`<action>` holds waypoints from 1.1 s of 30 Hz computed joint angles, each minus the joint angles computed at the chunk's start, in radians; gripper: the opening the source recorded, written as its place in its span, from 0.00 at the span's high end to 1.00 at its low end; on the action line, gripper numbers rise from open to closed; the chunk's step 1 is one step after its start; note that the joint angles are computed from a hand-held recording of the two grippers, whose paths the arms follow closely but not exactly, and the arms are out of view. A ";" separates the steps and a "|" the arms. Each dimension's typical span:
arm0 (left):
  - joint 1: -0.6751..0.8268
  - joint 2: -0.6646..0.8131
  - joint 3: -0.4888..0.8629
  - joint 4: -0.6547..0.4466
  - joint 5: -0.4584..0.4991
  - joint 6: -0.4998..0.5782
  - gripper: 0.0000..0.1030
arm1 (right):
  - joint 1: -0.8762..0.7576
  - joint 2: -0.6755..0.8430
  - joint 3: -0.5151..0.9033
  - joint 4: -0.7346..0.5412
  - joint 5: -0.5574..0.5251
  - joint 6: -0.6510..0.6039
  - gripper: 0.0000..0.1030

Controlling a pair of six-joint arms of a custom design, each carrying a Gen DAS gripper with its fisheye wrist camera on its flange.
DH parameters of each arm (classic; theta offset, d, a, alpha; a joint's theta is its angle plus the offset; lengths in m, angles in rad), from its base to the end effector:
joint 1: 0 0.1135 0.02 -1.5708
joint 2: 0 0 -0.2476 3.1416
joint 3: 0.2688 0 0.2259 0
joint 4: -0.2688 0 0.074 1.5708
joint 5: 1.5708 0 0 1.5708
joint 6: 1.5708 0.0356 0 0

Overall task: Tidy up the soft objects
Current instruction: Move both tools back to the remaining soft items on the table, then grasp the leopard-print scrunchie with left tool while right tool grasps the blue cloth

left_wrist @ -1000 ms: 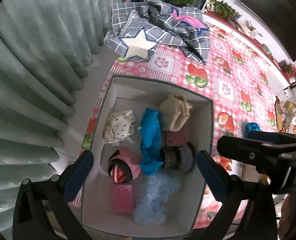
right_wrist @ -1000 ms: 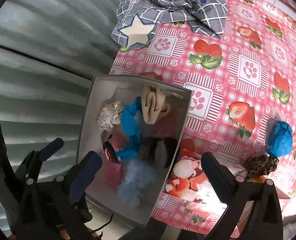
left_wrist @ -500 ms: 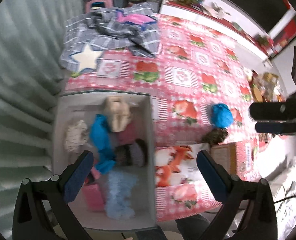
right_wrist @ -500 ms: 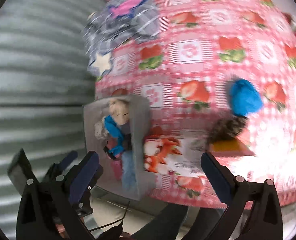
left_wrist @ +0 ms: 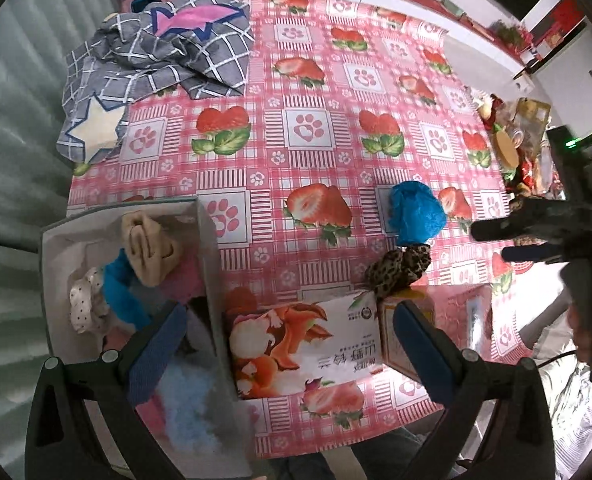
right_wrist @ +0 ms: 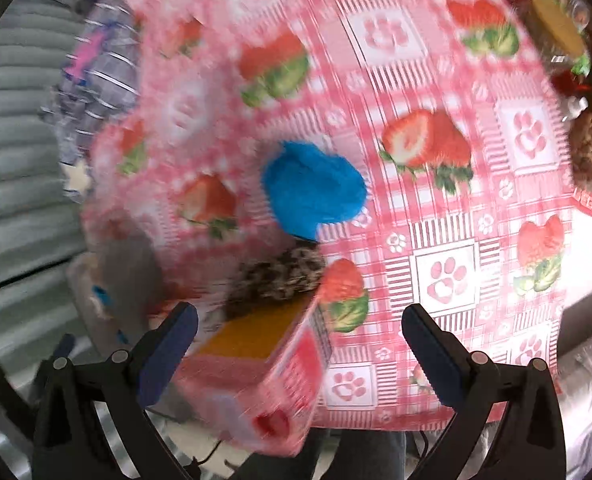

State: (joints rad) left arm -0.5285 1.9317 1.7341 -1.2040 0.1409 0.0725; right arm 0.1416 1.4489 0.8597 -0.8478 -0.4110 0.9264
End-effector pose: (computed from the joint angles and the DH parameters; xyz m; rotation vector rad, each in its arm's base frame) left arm 0.3007 -0.1814 0.2535 0.9044 2.8577 -0.2635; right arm 0.2143 0.0449 0.1824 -1.1010 -2.7690 -0.6362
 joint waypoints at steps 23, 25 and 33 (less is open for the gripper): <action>-0.054 0.276 0.212 -0.062 -0.117 -0.113 0.00 | -0.104 0.356 0.173 0.360 -0.185 -0.227 0.00; -0.062 0.310 0.244 -0.075 -0.113 -0.116 0.00 | -0.039 0.418 0.296 0.123 0.067 -0.331 0.00; -0.120 0.416 0.331 -0.103 -0.118 -0.101 0.00 | 0.067 0.616 0.290 0.142 0.202 -0.285 0.00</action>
